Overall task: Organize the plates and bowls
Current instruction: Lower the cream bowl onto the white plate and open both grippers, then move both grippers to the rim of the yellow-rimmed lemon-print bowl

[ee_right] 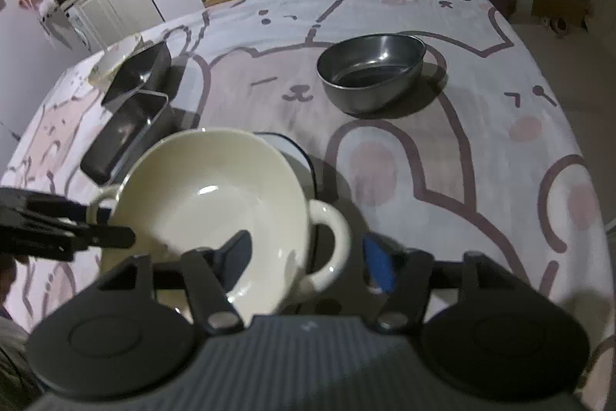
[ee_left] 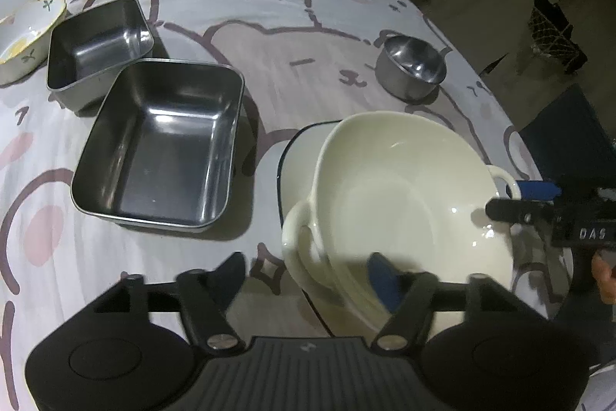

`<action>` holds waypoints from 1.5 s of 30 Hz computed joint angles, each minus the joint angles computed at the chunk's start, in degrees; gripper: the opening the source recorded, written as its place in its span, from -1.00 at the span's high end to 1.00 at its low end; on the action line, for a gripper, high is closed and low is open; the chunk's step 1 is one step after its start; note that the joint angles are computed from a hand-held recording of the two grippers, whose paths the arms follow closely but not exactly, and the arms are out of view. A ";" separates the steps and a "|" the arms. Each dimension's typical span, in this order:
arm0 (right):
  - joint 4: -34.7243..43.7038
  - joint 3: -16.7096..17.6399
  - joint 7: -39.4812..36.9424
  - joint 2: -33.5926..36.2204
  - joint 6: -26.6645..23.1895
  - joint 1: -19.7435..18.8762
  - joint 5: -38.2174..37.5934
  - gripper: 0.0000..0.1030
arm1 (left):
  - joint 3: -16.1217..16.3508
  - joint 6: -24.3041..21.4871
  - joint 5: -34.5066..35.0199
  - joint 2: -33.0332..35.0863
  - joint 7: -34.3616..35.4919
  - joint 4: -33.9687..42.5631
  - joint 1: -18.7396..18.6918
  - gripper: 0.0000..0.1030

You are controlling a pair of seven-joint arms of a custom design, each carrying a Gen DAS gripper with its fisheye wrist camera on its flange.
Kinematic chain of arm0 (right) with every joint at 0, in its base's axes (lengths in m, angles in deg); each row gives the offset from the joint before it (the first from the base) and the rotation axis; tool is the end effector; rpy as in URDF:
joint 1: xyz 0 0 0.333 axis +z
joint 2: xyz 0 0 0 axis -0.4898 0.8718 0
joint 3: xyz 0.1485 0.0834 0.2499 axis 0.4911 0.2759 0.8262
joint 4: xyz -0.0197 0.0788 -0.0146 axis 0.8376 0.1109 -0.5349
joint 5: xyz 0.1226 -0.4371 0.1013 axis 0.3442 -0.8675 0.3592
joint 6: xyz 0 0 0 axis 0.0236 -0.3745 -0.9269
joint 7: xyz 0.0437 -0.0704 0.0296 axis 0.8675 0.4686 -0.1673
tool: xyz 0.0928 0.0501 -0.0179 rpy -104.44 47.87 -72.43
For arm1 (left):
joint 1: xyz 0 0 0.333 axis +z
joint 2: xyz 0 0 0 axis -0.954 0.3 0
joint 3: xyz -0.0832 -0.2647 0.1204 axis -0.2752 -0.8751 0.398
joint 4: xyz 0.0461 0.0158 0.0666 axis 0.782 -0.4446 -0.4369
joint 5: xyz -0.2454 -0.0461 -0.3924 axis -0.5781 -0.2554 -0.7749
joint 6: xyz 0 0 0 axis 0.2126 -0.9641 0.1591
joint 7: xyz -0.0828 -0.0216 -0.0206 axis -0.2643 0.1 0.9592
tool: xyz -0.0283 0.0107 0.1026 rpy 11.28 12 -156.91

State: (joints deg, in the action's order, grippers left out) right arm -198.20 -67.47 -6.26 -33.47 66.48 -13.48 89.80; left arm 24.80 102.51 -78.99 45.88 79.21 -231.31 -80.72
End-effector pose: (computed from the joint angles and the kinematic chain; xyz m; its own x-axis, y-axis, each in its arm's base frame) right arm 0.6055 0.2139 0.3990 0.4950 -0.8456 -0.2001 -0.8014 -0.3553 -0.4811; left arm 0.5127 -0.0945 0.3995 0.0464 -0.9567 0.2874 -0.8805 -0.1750 -0.4406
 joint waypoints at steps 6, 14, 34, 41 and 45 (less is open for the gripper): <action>-2.60 -0.30 -1.85 -2.51 2.24 0.13 -0.13 -1.00 | -0.42 2.86 0.65 -3.34 -0.75 -1.80 0.27 -0.84; -6.43 -0.94 -5.70 -7.54 8.25 2.62 2.84 -0.99 | -3.61 5.23 12.00 -11.53 -9.13 -5.87 5.38 -1.00; 13.03 4.80 -7.07 5.61 13.44 8.89 7.27 -1.00 | -4.95 13.08 29.12 -14.59 -25.43 -6.96 26.51 -1.00; 28.26 7.83 3.07 17.99 11.73 9.89 -2.87 -1.00 | -5.82 18.77 33.63 -3.64 -30.50 -0.48 34.28 -1.00; 39.90 7.92 9.14 27.00 9.08 11.61 -7.88 -1.00 | -6.34 20.86 37.31 3.51 -33.30 4.39 37.82 -0.98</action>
